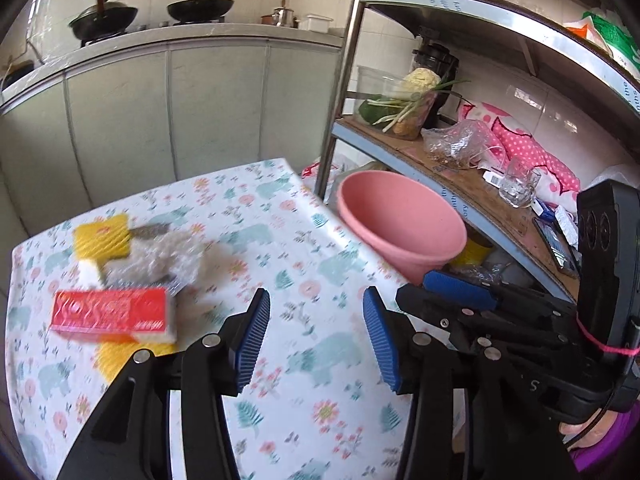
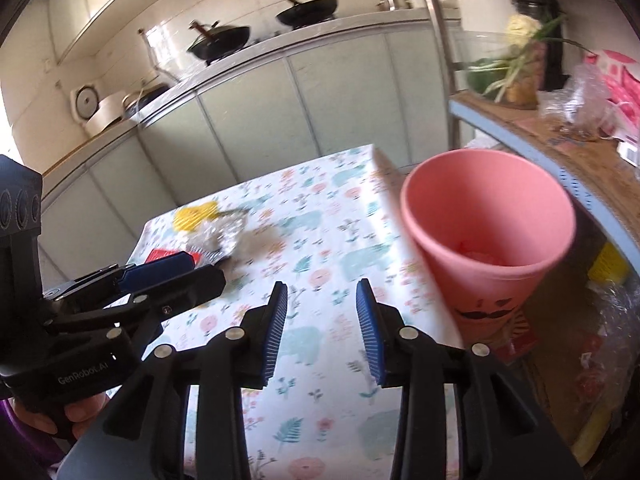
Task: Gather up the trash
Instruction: 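Move both open tools back over the trash on the table, then grasp the yellow foam net with the left tool while the right grasps the red box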
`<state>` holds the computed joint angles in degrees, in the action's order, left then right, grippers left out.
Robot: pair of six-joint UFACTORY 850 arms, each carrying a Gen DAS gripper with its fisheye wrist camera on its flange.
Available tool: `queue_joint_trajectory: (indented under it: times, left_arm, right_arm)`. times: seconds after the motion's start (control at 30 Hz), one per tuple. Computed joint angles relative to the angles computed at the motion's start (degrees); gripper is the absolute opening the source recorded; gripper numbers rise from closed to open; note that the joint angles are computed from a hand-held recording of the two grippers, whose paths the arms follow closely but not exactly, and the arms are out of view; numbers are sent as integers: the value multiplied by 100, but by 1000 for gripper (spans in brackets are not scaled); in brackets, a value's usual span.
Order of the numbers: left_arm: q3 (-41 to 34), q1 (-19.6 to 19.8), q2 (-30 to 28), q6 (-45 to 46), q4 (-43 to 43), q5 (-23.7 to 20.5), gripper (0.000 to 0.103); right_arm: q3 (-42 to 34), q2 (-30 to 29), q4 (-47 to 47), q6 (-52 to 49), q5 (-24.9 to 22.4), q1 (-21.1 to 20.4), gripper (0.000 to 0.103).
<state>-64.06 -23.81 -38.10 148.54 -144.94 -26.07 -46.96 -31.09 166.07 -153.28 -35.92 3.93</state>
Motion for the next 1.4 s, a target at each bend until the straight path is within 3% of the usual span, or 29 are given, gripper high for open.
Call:
queue_joint_trajectory:
  times: [0.33, 0.6, 0.7, 0.97, 1.17, 1.23, 1.4]
  left_arm:
    - [751, 638, 252, 1075, -1275, -394, 49]
    - [621, 1135, 37, 323, -1152, -224, 49]
    - [481, 1301, -72, -269, -776, -190, 49]
    - [-236, 1594, -515, -2897, 1200, -129, 49]
    - [-914, 1782, -996, -5116, 2795, -418, 49]
    - [-1112, 1841, -1152, -5745, 3190, -526, 49]
    - [-1259, 1915, -1254, -6212, 3386, -624, 49]
  right_arm:
    - [-696, -451, -1596, 932, 214, 340, 37]
    - [-1732, -979, -3447, 2254, 337, 490, 37]
    - [-2214, -1217, -4227, 2894, 256, 476, 37]
    - [-3466, -1946, -6237, 4781, 473, 452, 37]
    - [-4497, -2632, -8077, 6953, -259, 291, 43]
    - [-4599, -2741, -8300, 7225, -637, 251, 44]
    - [-4259, -2570, -8266, 7017, -864, 328, 44]
